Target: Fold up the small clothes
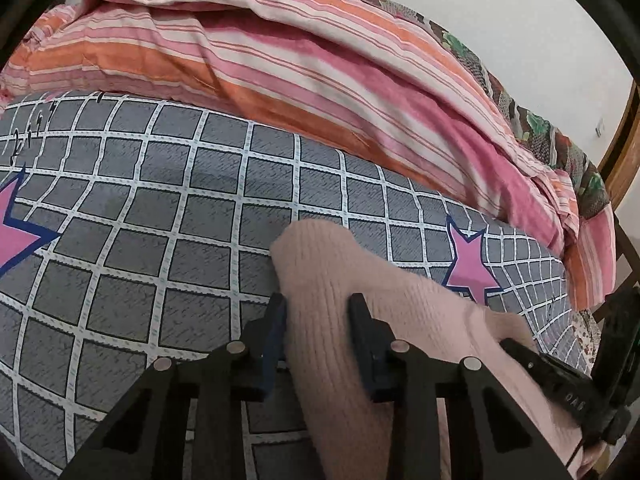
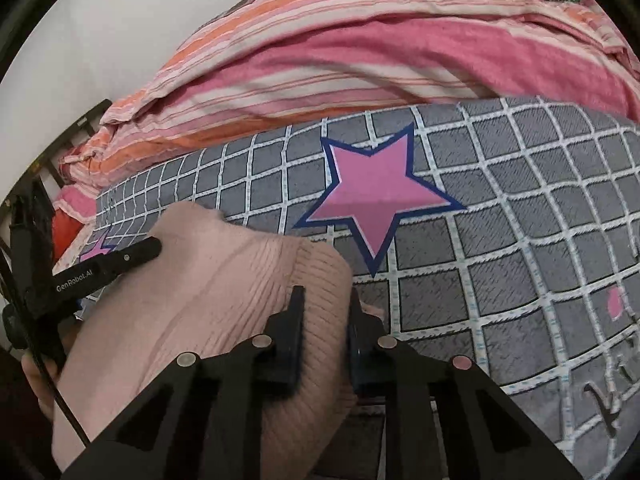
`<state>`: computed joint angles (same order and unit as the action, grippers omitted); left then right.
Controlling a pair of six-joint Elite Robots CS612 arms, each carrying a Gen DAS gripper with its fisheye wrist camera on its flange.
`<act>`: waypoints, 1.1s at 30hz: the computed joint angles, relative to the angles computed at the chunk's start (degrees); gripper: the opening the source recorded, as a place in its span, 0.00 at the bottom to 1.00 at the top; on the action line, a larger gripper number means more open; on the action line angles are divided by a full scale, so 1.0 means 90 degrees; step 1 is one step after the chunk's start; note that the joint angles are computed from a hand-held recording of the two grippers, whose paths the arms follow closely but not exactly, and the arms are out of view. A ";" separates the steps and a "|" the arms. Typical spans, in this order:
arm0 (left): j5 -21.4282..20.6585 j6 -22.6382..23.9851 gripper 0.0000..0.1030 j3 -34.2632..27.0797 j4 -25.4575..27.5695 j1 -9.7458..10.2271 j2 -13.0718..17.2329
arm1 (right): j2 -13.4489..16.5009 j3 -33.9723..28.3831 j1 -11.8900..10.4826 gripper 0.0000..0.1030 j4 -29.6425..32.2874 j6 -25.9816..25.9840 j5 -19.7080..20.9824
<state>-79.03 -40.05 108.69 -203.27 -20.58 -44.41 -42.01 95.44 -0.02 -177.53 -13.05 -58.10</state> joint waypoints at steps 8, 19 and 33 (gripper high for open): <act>0.0303 0.0157 0.38 -0.0008 0.0294 -0.0079 -0.0064 | 0.0026 -0.0039 0.0011 0.17 0.0002 0.0034 -0.0033; 0.0795 0.0424 0.44 0.0031 0.0442 -0.0222 -0.0146 | 0.0006 0.0012 -0.0002 0.23 -0.0080 0.0002 -0.0065; 0.0974 0.0618 0.44 0.0081 0.0260 -0.0295 -0.0158 | -0.0009 0.0056 -0.0042 0.23 -0.0147 0.0090 0.0098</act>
<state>-70.26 -34.49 109.42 -200.93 -23.23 -45.83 -42.09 95.94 -0.40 -178.85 -12.24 -57.22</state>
